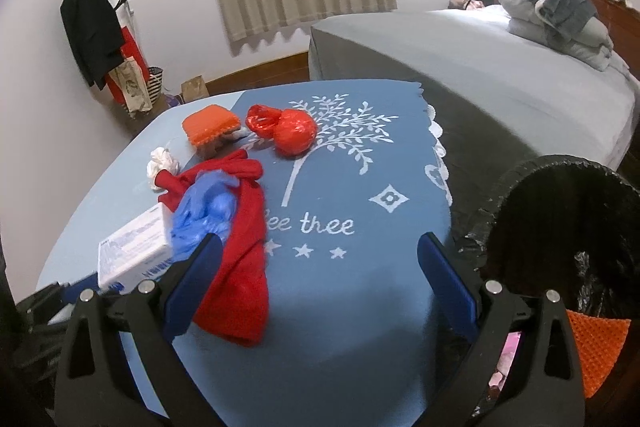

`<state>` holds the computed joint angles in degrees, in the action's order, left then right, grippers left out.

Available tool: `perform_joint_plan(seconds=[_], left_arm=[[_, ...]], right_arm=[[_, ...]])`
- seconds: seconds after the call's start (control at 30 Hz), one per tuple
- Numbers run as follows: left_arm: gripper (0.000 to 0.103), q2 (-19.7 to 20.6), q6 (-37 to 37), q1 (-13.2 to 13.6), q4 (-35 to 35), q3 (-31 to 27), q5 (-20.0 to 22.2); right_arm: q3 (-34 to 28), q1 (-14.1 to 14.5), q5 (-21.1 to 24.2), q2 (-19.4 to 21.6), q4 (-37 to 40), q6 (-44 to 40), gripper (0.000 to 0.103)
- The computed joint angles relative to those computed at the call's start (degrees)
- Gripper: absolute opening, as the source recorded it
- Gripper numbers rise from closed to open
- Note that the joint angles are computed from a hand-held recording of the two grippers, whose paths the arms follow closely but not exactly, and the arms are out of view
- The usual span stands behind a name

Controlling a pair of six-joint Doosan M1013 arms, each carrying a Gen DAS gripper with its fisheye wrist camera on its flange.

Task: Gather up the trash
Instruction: 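Grasp the white medicine box with the left gripper, then lift the medicine box with the left gripper while the right gripper grasps the red cloth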

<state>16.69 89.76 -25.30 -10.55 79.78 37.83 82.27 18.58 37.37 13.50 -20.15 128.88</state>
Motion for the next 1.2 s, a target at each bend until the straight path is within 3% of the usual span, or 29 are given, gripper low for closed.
perform_joint_plan(seconds=[0.07,0.17,0.23,0.3,0.37,0.67,0.8,0.87,0.97,1.03,1.13,1.2], left_arm=[[0.052,-0.1,2.7,-0.2,-2.0,0.0,0.6],[0.055,-0.2,0.3,-0.6,2.6,-0.1,0.7],[0.067,0.1,-2.4,-0.8,6.5,-0.4,0.7],[0.071,0.6,-4.2,-0.6,8.6,-1.0,0.7],[0.077,1.3,-3.8,-0.1,7.8,-1.8,1.0],[0.086,4.2,4.1,0.5,2.5,-5.6,3.7],[0.086,5.1,7.0,1.0,-1.2,-6.9,5.6],[0.078,5.0,8.3,1.2,-2.7,-6.7,5.9],[0.074,4.6,9.5,1.8,-6.1,-5.9,5.3],[0.072,3.8,6.2,1.4,-3.1,-4.9,3.5],[0.070,1.8,-6.4,0.2,8.1,-2.5,0.0],[0.070,1.5,-11.6,-0.4,13.3,-2.3,0.8]], right_arm=[[0.0,-0.1,0.1,0.0,0.0,0.2,0.095],[0.1,-0.2,0.3,0.0,0.0,0.4,0.095],[0.0,-0.2,0.5,0.1,0.2,0.3,0.095],[-0.1,-0.3,0.6,0.2,0.4,0.2,0.095],[-0.2,-0.2,0.7,0.2,0.3,0.0,0.095],[-0.8,0.0,2.1,0.8,0.1,0.1,0.095],[-1.0,-0.2,2.7,1.1,0.7,0.0,0.095],[-1.1,-0.2,2.9,1.2,0.7,0.1,0.095],[-1.0,-0.3,3.1,1.3,1.0,0.2,0.095],[-1.0,-0.4,3.2,1.3,1.1,0.1,0.095],[-0.9,-0.5,3.4,1.2,1.2,0.3,0.095],[-0.9,-0.6,3.4,1.3,1.5,0.3,0.095]])
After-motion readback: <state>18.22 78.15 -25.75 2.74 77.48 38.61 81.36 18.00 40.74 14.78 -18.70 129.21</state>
